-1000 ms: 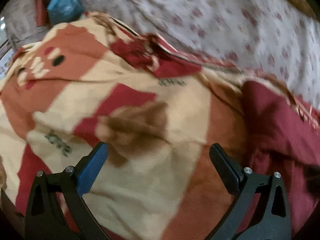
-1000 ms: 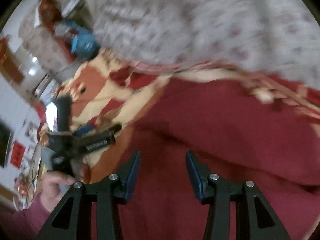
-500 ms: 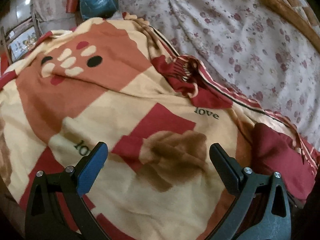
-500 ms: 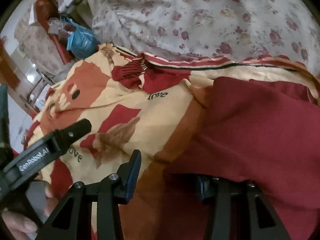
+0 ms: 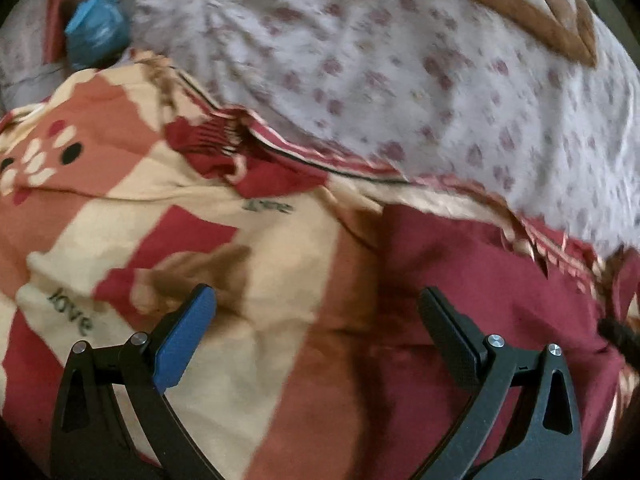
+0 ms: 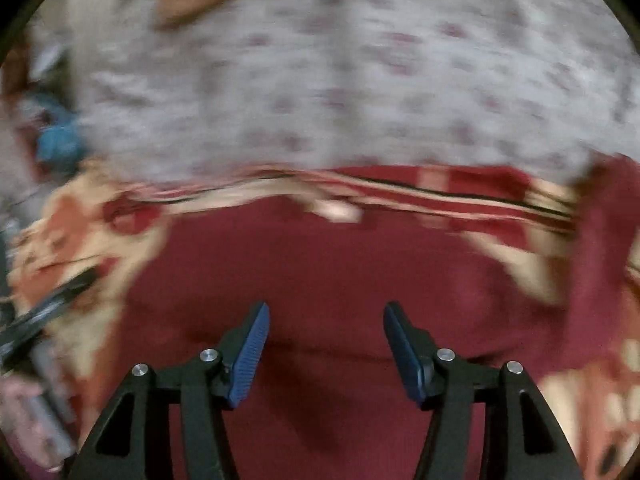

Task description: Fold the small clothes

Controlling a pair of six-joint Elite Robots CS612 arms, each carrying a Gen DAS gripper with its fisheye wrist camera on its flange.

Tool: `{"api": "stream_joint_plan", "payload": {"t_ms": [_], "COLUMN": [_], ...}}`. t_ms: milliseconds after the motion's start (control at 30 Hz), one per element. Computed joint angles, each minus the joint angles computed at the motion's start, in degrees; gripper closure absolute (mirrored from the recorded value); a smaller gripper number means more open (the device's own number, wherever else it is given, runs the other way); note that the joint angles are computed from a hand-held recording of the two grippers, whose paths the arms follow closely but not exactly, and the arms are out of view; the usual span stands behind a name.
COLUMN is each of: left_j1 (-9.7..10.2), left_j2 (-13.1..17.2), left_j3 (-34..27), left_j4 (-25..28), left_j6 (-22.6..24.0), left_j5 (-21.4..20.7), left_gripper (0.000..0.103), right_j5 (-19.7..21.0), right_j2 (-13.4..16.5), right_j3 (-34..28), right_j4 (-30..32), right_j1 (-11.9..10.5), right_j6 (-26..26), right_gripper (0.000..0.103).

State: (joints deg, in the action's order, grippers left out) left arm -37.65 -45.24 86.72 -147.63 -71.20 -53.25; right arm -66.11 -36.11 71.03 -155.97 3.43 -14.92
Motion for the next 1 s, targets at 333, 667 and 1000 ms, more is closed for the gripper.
{"api": "stream_joint_plan", "payload": {"t_ms": [333, 667, 1000], "left_j1": [0.91, -0.67, -0.40], "left_j2": [2.5, 1.8, 1.9], "left_j3": [-4.3, -3.2, -2.9], "left_j4": [9.2, 2.3, 2.0], "left_j6": [0.6, 5.1, 3.8], "left_j5": [-4.9, -0.8, -2.3], "left_gripper": [0.001, 0.001, 0.001], "right_j5": [-6.3, -4.5, -6.9], "right_j2": [0.4, -2.4, 1.3], "right_j3": [1.2, 5.8, 0.9], "right_j4": [1.0, -4.8, -5.6], "right_j1": [-1.6, -5.7, -8.8], "right_j6": [1.7, 3.4, 14.9], "right_gripper": [0.046, 0.045, 0.036]}}
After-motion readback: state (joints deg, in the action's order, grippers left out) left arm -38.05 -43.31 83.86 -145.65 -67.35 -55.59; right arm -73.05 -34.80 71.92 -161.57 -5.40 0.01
